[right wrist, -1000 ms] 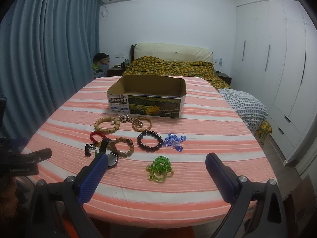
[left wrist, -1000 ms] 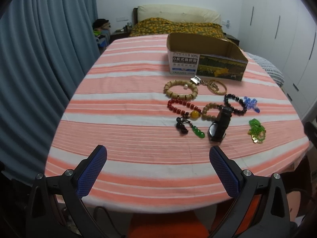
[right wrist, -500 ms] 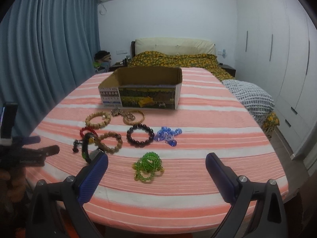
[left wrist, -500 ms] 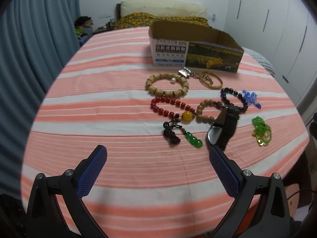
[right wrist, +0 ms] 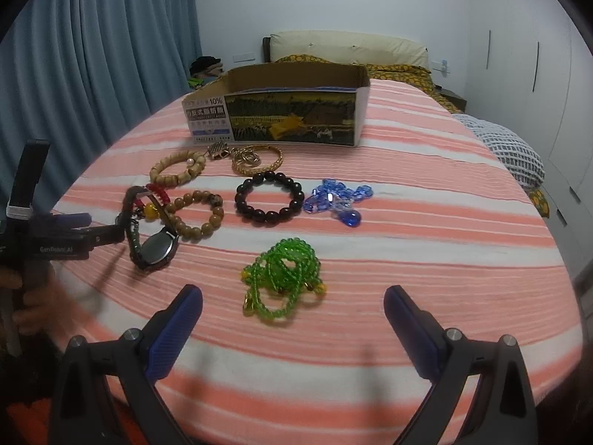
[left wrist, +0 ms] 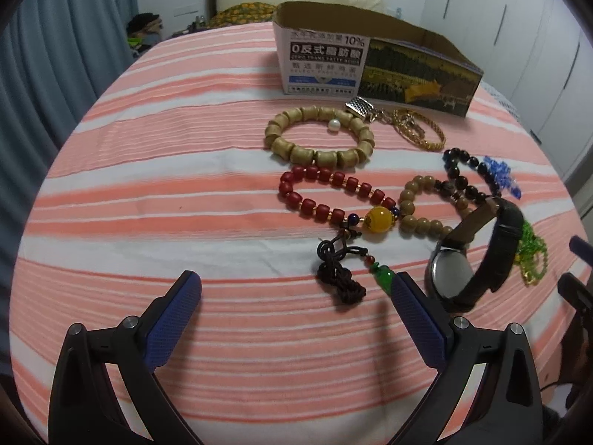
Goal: Organize jewelry
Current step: 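Grasp the green bead strand with the right tool while the left tool grasps the black cord pendant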
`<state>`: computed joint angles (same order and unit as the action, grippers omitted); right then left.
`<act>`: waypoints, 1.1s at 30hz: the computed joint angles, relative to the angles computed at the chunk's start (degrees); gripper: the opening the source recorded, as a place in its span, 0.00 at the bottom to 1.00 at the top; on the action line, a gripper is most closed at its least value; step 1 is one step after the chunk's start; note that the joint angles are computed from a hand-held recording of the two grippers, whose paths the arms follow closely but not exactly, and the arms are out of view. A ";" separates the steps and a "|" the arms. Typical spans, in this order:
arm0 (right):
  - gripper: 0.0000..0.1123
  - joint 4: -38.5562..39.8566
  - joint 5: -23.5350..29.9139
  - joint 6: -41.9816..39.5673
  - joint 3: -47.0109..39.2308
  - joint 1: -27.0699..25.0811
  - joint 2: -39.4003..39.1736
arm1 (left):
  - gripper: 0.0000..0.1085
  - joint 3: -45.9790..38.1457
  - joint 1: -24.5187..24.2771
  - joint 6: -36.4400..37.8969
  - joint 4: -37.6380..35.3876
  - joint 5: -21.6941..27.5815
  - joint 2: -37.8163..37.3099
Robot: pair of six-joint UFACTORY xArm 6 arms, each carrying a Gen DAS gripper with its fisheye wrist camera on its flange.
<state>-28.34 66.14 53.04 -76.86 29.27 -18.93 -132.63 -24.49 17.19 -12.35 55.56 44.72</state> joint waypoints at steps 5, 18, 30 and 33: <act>0.89 3.21 -0.78 -2.11 -0.47 -1.97 3.45 | 0.94 0.37 -0.59 -0.83 3.32 -1.94 0.70; 0.92 -0.56 0.22 0.24 0.24 -1.03 4.87 | 0.95 1.06 -0.84 -3.76 5.13 -3.32 0.51; 0.92 2.08 1.39 -2.54 -1.89 -1.93 6.15 | 0.93 -3.46 -0.88 -4.51 6.01 0.67 2.53; 0.89 2.96 0.95 -3.70 -2.96 -2.71 7.19 | 0.71 -2.05 -0.78 -1.14 2.95 -0.56 1.62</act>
<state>-25.38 67.10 49.34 -79.82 26.56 -11.74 -134.68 -25.27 16.05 -9.39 55.00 46.34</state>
